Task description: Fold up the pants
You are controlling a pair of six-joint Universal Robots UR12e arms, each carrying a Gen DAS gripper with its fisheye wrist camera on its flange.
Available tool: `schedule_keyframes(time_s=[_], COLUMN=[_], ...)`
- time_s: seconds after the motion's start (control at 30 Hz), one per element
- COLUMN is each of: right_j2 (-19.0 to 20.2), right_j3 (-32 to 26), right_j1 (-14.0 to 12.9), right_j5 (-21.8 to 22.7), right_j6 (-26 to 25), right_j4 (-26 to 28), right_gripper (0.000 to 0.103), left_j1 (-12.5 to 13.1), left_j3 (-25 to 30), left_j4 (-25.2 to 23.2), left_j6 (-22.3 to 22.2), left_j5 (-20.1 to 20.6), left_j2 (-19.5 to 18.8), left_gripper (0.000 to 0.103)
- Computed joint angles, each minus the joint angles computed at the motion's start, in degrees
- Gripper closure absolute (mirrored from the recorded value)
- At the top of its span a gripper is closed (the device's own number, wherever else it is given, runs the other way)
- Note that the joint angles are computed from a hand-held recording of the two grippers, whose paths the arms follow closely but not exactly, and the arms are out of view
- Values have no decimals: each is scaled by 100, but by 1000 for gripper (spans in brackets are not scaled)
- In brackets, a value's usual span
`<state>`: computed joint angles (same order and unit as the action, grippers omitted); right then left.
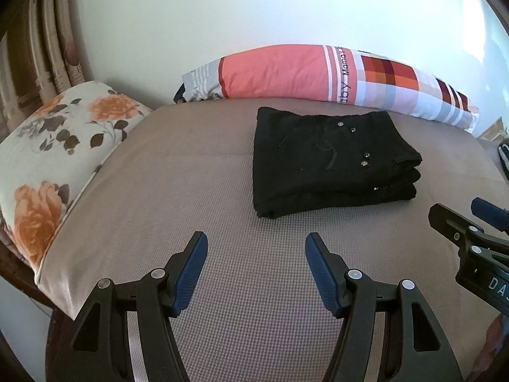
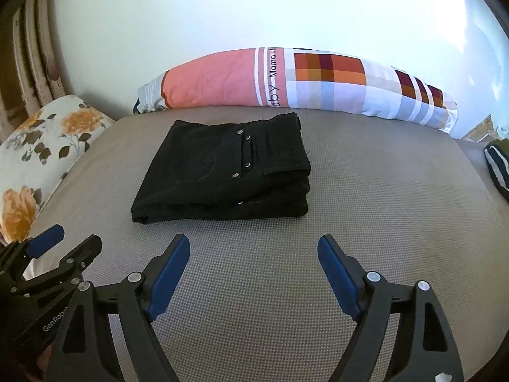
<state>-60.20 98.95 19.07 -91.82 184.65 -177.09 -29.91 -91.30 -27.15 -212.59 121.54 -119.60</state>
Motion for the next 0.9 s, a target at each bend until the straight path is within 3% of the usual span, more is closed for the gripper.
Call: schedule_keyframes(time_s=[0.9], right_j2=[38], right_j3=[14], right_j1=[4], right_j5=[-47], right_j6=[-209], right_j4=[127], right_gripper=[20], left_j1=[-33], left_j3=[29], left_j4=[-241], left_j6=[-7], left_j5=[-16], left_j2=[-67], left_gripper=[38])
